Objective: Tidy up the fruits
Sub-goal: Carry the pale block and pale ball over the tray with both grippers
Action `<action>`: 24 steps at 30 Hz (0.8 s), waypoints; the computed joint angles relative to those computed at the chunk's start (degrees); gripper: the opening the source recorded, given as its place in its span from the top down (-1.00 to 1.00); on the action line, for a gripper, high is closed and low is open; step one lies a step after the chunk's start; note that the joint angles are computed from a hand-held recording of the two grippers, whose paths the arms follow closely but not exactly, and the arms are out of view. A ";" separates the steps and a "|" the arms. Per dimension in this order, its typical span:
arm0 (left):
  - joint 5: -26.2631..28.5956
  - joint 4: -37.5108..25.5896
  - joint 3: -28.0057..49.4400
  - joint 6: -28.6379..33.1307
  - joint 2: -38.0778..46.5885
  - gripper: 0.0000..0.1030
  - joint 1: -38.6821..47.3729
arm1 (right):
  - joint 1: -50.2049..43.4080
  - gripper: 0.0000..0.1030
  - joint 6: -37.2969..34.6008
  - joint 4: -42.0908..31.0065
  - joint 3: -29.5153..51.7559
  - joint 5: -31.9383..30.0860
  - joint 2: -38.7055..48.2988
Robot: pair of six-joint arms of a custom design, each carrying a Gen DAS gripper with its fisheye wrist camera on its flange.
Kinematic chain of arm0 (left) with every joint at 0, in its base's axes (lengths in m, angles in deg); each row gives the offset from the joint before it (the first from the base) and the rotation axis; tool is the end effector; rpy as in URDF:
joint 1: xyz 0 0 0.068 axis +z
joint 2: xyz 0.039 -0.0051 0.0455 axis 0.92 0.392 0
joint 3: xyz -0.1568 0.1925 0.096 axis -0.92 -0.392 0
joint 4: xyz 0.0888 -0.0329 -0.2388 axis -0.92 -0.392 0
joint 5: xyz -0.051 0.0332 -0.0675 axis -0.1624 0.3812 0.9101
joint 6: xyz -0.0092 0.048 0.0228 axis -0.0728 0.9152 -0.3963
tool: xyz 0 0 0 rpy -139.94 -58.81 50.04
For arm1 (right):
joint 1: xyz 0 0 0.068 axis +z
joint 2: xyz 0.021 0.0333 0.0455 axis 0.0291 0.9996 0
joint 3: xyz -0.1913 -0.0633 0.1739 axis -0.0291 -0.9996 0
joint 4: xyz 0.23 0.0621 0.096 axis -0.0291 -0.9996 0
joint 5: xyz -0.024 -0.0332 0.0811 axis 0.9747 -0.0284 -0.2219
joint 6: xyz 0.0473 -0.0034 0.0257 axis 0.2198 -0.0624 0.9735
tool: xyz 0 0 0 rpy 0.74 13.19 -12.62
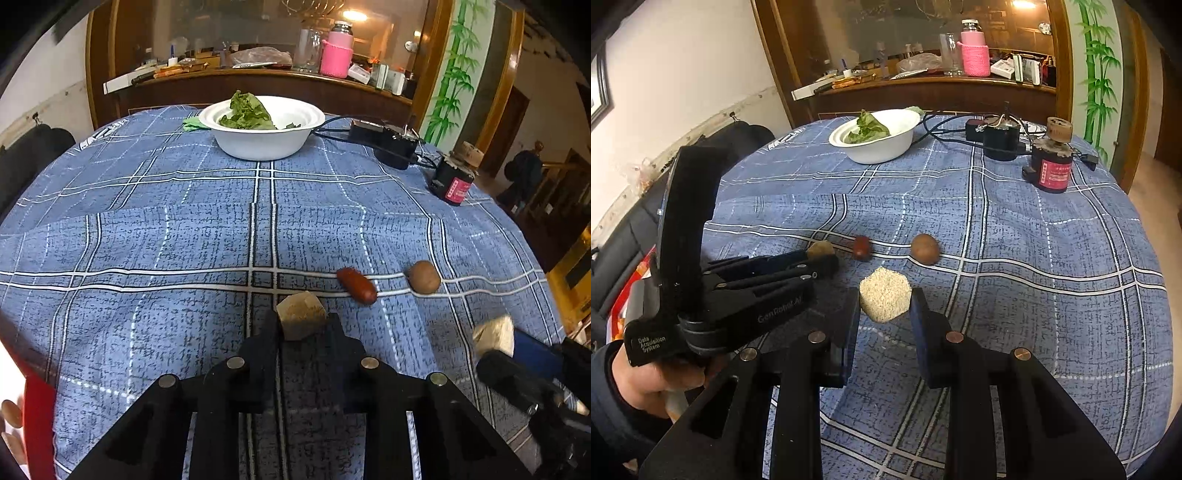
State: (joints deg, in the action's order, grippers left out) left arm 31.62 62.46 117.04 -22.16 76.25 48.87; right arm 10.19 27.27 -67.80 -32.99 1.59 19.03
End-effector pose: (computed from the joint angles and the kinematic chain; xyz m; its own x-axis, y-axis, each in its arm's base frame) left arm 0.3091 -0.1103 0.1440 -0.6947 0.3450 -0.6311 0.5316 0.8374 -0.1274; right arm 0.1925 0.0257 0.1447 -0.6668 0.1878 -0.7212 0.1081 0.9819 0.1557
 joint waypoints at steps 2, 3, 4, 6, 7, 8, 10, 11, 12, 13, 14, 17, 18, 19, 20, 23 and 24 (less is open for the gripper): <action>0.21 -0.46 -1.48 0.88 -1.59 0.52 0.66 | 0.09 0.51 -0.04 -0.27 -0.04 0.08 -0.59; 0.75 -0.83 -2.03 1.16 -2.27 0.52 1.20 | 0.18 0.51 -0.03 -0.32 -0.06 0.14 -0.74; 1.29 -1.05 -2.82 1.33 -3.05 0.52 1.85 | 0.33 0.51 0.00 -0.39 -0.05 0.23 -0.80; 2.40 -1.39 -5.43 2.17 -5.72 0.52 3.47 | 1.01 0.51 0.04 -0.51 0.06 0.68 -0.54; 2.70 -1.63 -6.89 2.85 -7.28 0.52 4.28 | 1.46 0.51 0.17 -0.54 0.19 0.93 -0.21; 2.96 -1.84 -7.83 3.32 -8.29 0.52 4.87 | 1.94 0.51 0.32 -0.78 0.24 1.25 -0.26; 3.97 -3.02 -10.21 4.00 -11.44 0.52 6.72 | 3.44 0.51 0.73 -1.54 0.48 2.57 -0.54; 4.34 -3.71 -11.18 4.26 -12.97 0.52 7.44 | 4.47 0.50 1.07 -2.20 0.59 3.36 -0.96; 4.56 -4.42 -12.60 4.70 -15.28 0.52 8.18 | 5.65 0.50 1.58 -2.91 0.53 4.27 -1.59; 4.74 -4.79 -13.63 5.06 -17.04 0.52 8.70 | 6.94 0.50 2.23 -3.69 0.36 5.30 -2.39; 5.08 -5.21 -15.16 5.46 -19.56 0.52 9.33 | 8.46 0.50 3.26 -4.75 0.04 6.55 -3.47; 7.34 -7.69 -18.28 6.87 -25.66 0.52 11.49 | 12.18 0.50 6.59 -7.63 -1.10 9.61 -6.79; 8.23 -8.72 -19.30 7.41 -27.90 0.52 12.33 | 14.13 0.50 8.54 -9.24 -1.66 11.25 -8.62; 9.17 -9.89 -20.01 8.05 -29.76 0.52 13.09 | 15.31 0.50 9.66 -10.09 -1.92 12.27 -9.52; 9.77 -10.76 -20.47 8.50 -31.07 0.52 13.57 | 17.20 0.50 11.41 -11.46 -2.30 13.77 -10.84; 12.43 -14.75 -21.75 10.65 -35.94 0.52 16.17 | 22.67 0.50 16.32 -14.91 -2.78 17.88 -13.48; 13.27 -15.89 -21.89 11.37 -37.01 0.52 17.02 | 24.21 0.50 17.66 -15.82 -2.81 18.98 -14.05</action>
State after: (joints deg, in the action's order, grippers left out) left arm 44.88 46.56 95.15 -10.79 39.24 65.89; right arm 34.40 44.93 -83.62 -35.80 20.57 4.97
